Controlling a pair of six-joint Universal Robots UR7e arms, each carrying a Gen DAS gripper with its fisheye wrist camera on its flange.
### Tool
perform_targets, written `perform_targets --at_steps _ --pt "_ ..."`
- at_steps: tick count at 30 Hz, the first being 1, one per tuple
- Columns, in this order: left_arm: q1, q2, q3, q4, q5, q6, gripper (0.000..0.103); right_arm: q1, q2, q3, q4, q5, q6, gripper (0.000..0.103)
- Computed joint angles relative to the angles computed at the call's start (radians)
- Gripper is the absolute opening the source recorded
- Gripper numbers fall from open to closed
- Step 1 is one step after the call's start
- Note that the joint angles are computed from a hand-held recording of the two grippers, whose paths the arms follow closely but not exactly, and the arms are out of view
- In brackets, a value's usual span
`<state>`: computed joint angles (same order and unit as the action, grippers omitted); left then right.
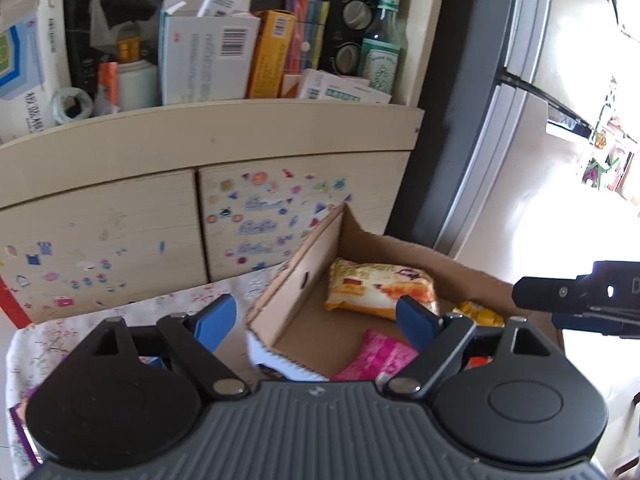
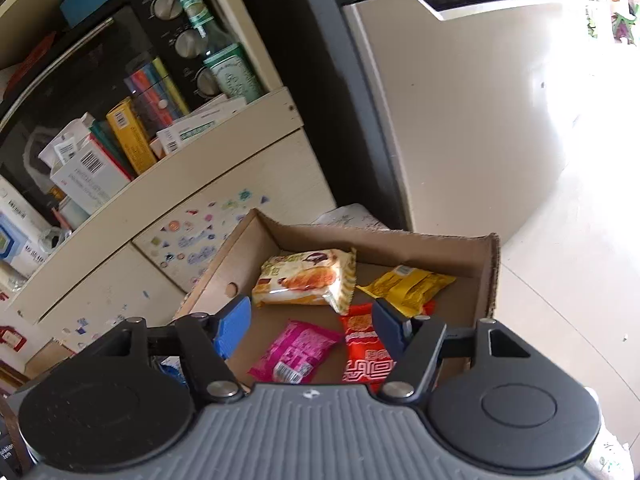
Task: Organize snacks
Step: 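Carry both packets into the cardboard box and open both tools, then withdraw both tools from the box back over the snack pile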
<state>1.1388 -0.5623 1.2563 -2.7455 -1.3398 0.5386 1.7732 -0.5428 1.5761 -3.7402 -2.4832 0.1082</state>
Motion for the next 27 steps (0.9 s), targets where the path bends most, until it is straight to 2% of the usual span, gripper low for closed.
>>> perform_targets --at_steps 8,18,27 --pt "0.017 -0.028 -0.002 0.031 0.039 0.041 0.088 0.002 0.015 -0.02 0.038 0.05 -0.03 0.078" --pt "0.052 -0.027 -0.07 0.101 0.086 0.022 0.088 0.008 0.037 -0.059 0.146 0.125 -0.074 0.079" --pt "0.089 -0.008 -0.15 0.141 0.165 0.046 0.088 -0.004 0.061 -0.093 0.278 0.218 -0.021 0.079"
